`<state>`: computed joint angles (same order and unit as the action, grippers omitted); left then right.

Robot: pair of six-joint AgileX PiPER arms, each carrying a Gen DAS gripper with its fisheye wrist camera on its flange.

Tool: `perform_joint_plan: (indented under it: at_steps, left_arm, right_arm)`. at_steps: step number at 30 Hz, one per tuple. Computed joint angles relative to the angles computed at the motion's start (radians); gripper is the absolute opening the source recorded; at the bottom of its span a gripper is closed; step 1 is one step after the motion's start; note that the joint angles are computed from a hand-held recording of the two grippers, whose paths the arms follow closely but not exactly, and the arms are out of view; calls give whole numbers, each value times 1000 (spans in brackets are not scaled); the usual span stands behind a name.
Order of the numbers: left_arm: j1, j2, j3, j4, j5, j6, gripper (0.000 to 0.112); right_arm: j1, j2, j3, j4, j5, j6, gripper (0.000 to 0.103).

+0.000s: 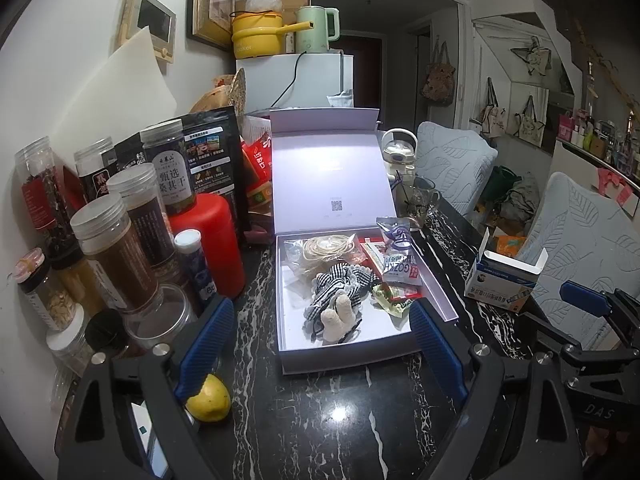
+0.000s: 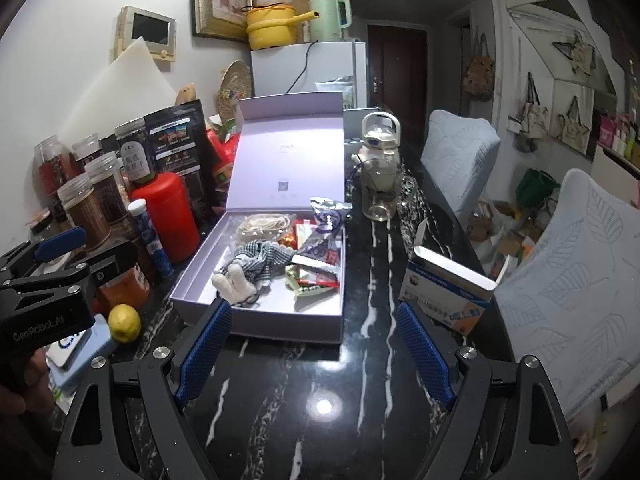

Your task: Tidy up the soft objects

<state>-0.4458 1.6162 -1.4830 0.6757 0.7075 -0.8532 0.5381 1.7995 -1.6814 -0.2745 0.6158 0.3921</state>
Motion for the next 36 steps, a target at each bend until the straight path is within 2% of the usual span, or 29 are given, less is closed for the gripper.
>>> perform_joint_plan:
  at_steps: [20,36]
  left_arm:
    - [1,20,-20,-22,7,41,90]
    - [-21,49,-47,10,51,36,91]
  right_arm:
    - [-1,-2,8,-19,9,15,86]
    - [8,7,2,-59,24,48,86]
